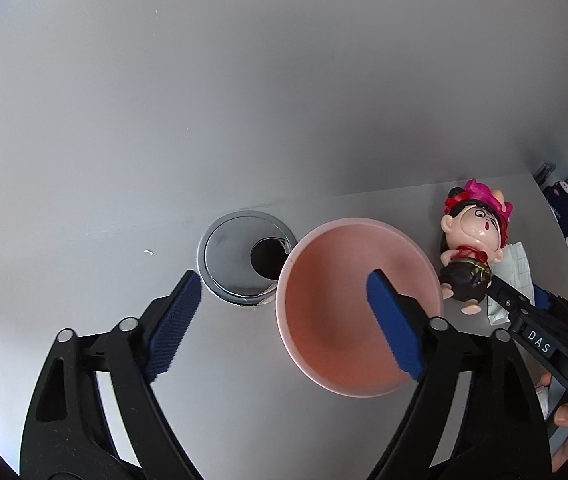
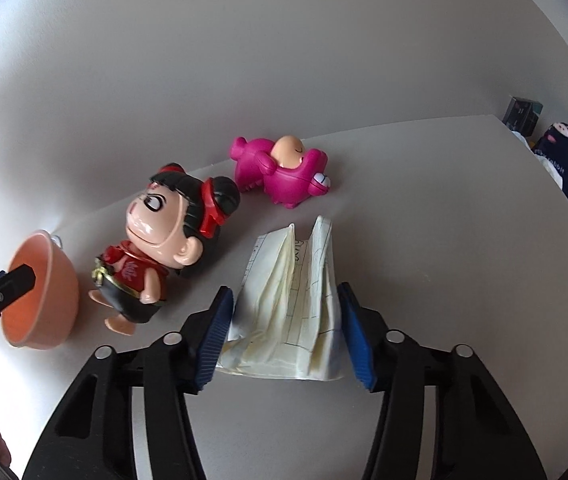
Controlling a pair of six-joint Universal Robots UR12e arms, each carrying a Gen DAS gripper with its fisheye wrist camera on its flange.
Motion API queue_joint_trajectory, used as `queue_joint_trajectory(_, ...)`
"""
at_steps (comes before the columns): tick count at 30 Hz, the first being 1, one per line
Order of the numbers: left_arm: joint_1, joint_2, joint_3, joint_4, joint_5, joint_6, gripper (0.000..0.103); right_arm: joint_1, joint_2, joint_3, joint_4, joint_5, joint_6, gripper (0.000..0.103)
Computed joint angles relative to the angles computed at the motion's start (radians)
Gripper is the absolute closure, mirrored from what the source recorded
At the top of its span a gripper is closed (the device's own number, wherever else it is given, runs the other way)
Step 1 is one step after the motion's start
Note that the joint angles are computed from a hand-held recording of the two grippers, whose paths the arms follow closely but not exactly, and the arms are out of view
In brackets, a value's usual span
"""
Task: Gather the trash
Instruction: 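Grasp the pink bowl rim with the left gripper while the right grasps the paper wrapper, then carry the bowl and wrapper over the trash bag and open both grippers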
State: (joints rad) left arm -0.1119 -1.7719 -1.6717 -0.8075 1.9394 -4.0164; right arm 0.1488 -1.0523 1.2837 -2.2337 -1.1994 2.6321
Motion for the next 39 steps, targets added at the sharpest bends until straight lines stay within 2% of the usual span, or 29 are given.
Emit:
queue_joint_trajectory(1,0.004,-0.001,-0.002,0.006,-0.012,0.001,0.047,0.003,-0.002,0.007,-0.018,-0.013,-0.007,0.051)
queue_joint_trajectory(4,0.014,-0.001,-0.006,0.007,-0.045,-0.006,0.052,0.005,-0.007,0.013,-0.019,-0.020,-0.022,0.060)
queue_joint_trajectory(7,0.015,-0.005,-0.001,-0.014,-0.057,0.000,0.052,0.002,-0.010,0.017,-0.016,-0.018,-0.023,0.062)
queue_joint_trajectory(10,0.001,-0.008,0.006,-0.047,-0.015,-0.008,0.052,-0.002,-0.020,0.028,-0.006,-0.009,-0.031,0.065)
queue_joint_trajectory(18,-0.013,-0.059,0.074,-0.128,0.013,-0.024,0.052,-0.024,-0.026,0.026,0.040,0.009,-0.012,0.066)
queue_joint_trajectory(20,-0.020,-0.065,0.080,-0.139,0.041,-0.048,0.068,-0.030,-0.026,0.024,0.050,0.010,-0.009,0.066)
queue_joint_trajectory(21,-0.019,-0.062,0.072,-0.113,0.031,-0.041,0.080,-0.033,-0.025,0.022,0.053,0.009,-0.007,0.066)
queue_joint_trajectory(24,-0.016,-0.057,0.059,-0.069,-0.002,-0.026,0.088,-0.038,-0.024,0.019,0.056,0.008,-0.003,0.066)
queue_joint_trajectory(26,-0.010,-0.052,0.050,-0.039,-0.039,-0.014,0.089,-0.044,-0.029,0.024,0.053,0.016,0.005,0.066)
queue_joint_trajectory(33,-0.038,-0.046,0.058,-0.031,-0.023,0.025,0.092,-0.073,-0.059,0.047,0.047,0.048,0.017,0.066)
queue_joint_trajectory(39,-0.074,-0.047,0.069,-0.028,-0.028,0.056,0.092,-0.118,-0.101,0.093,0.053,0.094,0.014,0.066)
